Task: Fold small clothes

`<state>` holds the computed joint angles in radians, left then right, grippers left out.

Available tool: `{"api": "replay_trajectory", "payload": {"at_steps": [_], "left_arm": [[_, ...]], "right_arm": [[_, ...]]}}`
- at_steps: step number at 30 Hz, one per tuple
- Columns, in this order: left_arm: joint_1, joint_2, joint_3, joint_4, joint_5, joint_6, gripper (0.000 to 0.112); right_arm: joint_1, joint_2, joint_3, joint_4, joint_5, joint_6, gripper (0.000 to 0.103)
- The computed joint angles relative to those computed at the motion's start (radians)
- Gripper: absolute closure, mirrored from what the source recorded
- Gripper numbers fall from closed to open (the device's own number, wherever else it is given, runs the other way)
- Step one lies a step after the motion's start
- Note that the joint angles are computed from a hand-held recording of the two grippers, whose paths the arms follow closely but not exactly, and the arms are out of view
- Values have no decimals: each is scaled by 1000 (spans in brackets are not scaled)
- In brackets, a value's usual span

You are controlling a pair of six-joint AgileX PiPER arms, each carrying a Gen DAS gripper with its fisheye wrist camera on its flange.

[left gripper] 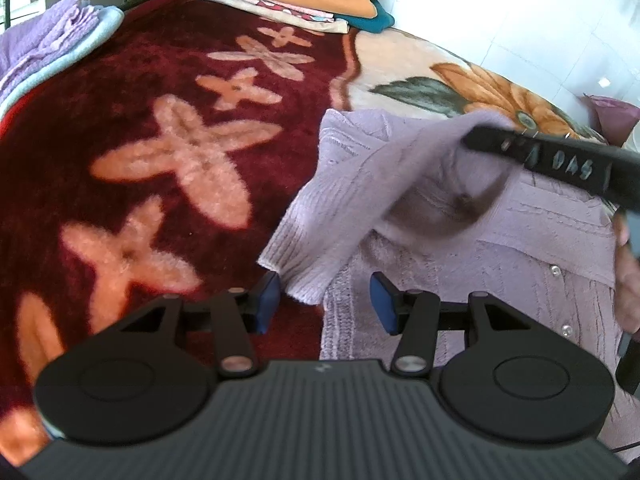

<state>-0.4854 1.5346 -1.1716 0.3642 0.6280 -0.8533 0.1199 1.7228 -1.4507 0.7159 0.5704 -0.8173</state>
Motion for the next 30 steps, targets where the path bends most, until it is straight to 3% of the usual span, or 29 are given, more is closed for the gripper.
{"api": "replay_trajectory", "payload": {"at_steps": [14,25,27,29,30], "left_arm": [[-14,43,-76,10,9,29,60],[-35,76,-106,4,24,45,60],[-35,76,-106,4,25,44,60],[-37,77,-108,7,28,42,60],[-37,77,-108,9,29,42,60]], "right_arm": [[-152,-86,70,146,-83,-145,97],[-248,15,147,50,-100,57,95],[-262,46,129,39,-63,93,79],[-271,38,157,72,-76,71,59],[-271,31,169,84,-88,56,54]]}}
